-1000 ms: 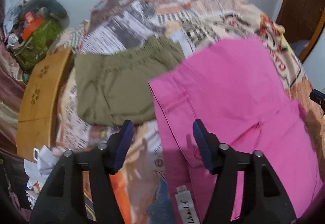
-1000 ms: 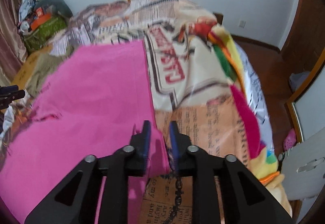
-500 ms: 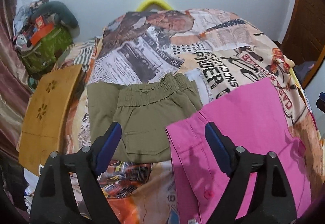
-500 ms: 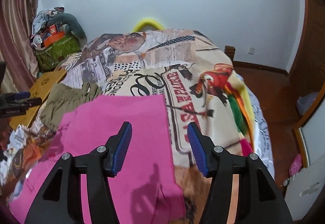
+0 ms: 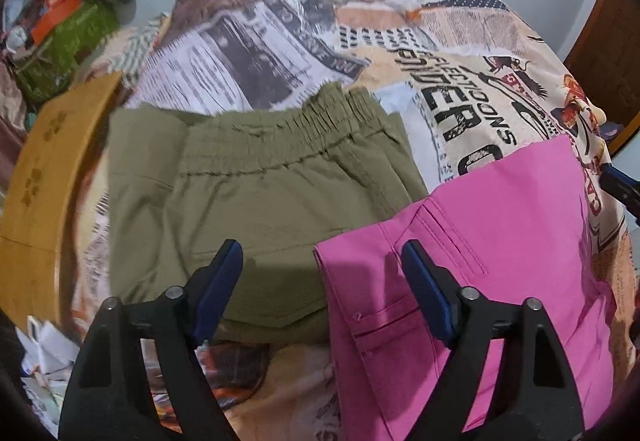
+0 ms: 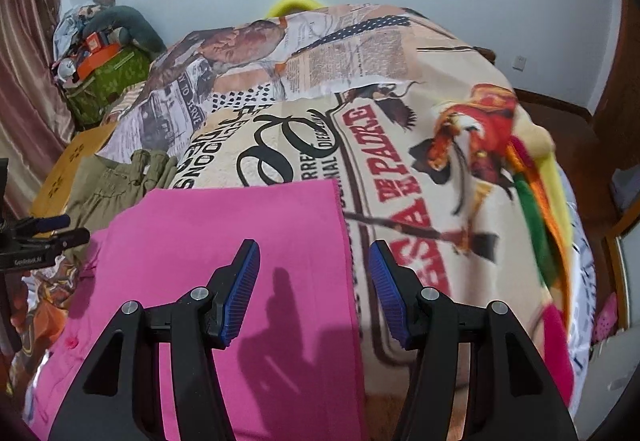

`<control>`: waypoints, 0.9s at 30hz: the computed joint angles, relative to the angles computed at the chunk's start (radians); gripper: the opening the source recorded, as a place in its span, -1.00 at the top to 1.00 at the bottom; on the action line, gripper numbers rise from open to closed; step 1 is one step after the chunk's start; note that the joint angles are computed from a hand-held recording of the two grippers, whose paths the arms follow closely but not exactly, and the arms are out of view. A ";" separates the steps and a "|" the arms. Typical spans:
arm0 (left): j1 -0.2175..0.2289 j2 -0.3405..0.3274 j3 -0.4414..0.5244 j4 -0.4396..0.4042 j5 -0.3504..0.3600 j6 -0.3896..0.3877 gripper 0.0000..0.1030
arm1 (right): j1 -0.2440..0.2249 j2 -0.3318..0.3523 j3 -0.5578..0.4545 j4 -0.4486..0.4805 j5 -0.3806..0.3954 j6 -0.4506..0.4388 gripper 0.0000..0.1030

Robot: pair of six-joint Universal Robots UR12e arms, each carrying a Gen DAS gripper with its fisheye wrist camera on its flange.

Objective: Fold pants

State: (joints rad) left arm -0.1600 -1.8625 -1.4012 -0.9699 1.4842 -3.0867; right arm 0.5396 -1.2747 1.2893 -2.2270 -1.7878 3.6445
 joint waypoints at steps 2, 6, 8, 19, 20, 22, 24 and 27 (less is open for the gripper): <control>0.001 -0.012 0.010 -0.030 -0.017 0.004 -0.29 | -0.004 0.017 -0.015 0.004 -0.005 -0.020 -0.02; 0.006 -0.023 0.014 -0.063 -0.058 0.013 -0.05 | -0.018 0.044 -0.041 0.021 0.022 -0.025 -0.02; 0.009 -0.024 0.009 -0.062 -0.086 0.018 0.08 | -0.028 0.054 -0.045 0.027 0.046 -0.005 -0.02; -0.017 -0.023 0.003 -0.030 -0.020 0.040 0.77 | -0.013 0.068 -0.037 -0.047 0.023 0.004 0.91; -0.019 -0.020 0.000 -0.022 -0.010 0.040 0.78 | -0.013 0.066 -0.032 -0.055 0.023 0.009 0.92; -0.022 -0.014 -0.005 -0.009 0.008 0.036 0.79 | -0.012 0.066 -0.034 -0.056 0.020 0.015 0.94; -0.023 -0.005 -0.008 0.007 0.022 0.036 0.80 | -0.011 0.062 -0.035 -0.060 0.016 0.021 0.94; -0.020 0.008 -0.009 0.028 0.020 0.028 0.80 | -0.007 0.048 -0.032 -0.086 -0.005 0.031 0.94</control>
State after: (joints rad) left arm -0.1797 -1.8548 -1.4103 -0.9419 1.5042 -3.0591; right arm 0.5325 -1.2267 1.2577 -2.3128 -1.7929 3.6752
